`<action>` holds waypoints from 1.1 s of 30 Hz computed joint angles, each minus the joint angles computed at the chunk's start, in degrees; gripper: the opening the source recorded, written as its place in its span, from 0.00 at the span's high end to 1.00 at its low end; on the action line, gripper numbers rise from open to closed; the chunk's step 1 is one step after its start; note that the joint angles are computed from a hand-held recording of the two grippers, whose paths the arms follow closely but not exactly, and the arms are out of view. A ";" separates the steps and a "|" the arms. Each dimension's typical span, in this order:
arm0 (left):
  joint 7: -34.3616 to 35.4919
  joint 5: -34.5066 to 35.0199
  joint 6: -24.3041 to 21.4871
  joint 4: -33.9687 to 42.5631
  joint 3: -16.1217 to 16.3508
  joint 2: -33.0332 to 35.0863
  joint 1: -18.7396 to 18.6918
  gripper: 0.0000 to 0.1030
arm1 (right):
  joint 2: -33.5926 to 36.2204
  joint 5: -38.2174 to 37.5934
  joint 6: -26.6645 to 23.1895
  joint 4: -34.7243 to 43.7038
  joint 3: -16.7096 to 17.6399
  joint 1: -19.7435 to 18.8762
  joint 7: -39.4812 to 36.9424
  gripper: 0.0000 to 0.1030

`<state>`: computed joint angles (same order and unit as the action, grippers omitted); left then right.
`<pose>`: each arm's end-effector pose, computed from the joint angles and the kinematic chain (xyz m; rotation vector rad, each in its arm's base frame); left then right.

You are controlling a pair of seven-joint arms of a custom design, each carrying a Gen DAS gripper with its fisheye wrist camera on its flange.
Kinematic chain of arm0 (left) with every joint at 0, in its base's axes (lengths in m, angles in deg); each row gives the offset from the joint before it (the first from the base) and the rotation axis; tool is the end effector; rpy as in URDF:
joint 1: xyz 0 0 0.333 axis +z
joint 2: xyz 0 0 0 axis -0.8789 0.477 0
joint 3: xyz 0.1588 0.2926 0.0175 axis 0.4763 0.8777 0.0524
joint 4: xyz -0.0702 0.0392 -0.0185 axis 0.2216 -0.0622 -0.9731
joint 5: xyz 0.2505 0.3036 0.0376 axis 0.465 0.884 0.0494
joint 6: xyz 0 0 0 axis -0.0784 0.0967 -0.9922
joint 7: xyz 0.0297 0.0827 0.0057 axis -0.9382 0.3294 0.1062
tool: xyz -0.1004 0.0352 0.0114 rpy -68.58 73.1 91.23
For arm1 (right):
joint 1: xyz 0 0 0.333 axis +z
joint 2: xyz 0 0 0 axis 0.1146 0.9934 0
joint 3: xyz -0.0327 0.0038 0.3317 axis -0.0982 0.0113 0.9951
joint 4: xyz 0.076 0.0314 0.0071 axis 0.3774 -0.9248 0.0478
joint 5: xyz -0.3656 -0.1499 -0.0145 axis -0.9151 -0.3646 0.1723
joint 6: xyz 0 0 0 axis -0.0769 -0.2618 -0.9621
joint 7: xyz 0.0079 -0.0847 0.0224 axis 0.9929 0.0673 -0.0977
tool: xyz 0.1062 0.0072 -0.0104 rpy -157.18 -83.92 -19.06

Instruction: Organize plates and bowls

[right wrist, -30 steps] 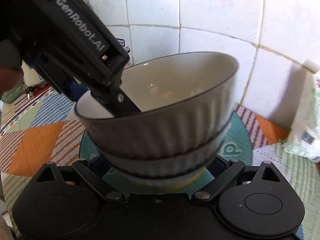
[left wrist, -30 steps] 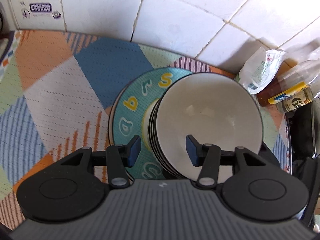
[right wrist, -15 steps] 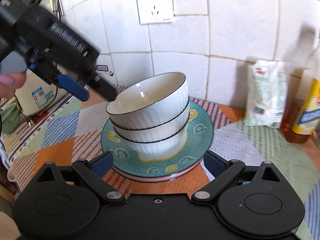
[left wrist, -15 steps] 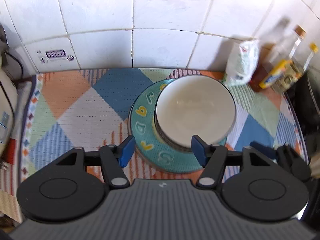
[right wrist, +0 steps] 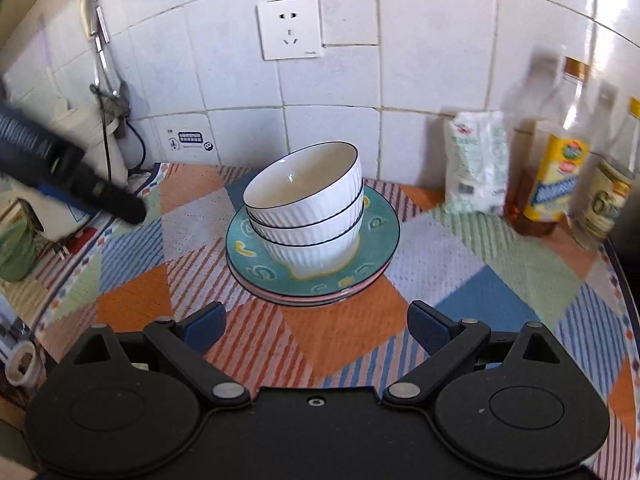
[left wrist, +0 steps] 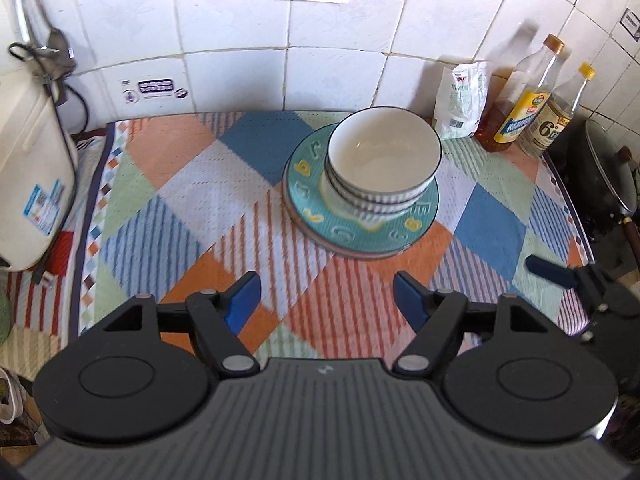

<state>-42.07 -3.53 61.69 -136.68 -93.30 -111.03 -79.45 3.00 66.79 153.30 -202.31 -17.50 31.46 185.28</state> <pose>0.3726 -0.2711 0.5363 -2.0651 1.7637 -0.6860 0.4483 0.3516 0.5074 -2.0079 1.2402 -0.4397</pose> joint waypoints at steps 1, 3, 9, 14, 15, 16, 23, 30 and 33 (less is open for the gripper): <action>-0.11 -0.19 -0.66 -0.71 -0.06 -1.30 -0.27 0.29 | -0.98 -0.44 -0.57 -0.29 0.21 0.04 0.74 0.04; -0.76 -0.60 -1.16 -2.40 -0.14 -4.03 -0.70 0.26 | -3.00 -3.38 -2.09 -0.65 1.35 -0.77 3.60 0.04; -3.29 -1.11 -4.21 -6.18 -1.22 -11.10 -1.84 0.24 | -8.94 -8.75 -6.94 -1.49 5.86 -3.99 11.74 0.04; -3.82 -1.98 -7.25 -7.73 -1.60 -14.89 -3.71 0.24 | -12.29 -8.76 -19.40 0.84 8.40 -4.18 15.37 0.04; -4.02 -2.08 -7.69 -7.99 -1.74 -15.57 -4.03 0.24 | -12.98 -8.91 -20.74 0.91 8.44 -3.96 15.76 0.04; -4.24 -2.15 -8.12 -8.19 -1.90 -16.18 -4.33 0.24 | -13.85 -8.78 -20.97 0.49 8.18 -3.59 15.53 0.04; -4.58 -1.88 -10.16 -8.61 -2.73 -18.97 -6.43 0.21 | -19.47 -10.41 -19.29 -3.01 10.41 -5.28 18.73 0.04; -6.92 -0.97 -11.60 -8.42 -4.95 -19.71 -7.45 0.19 | -25.75 -13.10 -10.87 -9.05 15.86 -10.88 24.15 0.04; -8.39 -0.27 -11.57 -8.81 -5.92 -19.93 -7.80 0.12 | -27.86 -14.05 -9.90 -10.18 19.43 -14.08 25.45 0.04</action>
<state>-50.46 -3.80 50.11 -145.49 -99.21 -130.96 -87.25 -24.87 52.74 143.40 -212.49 1.93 17.37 210.73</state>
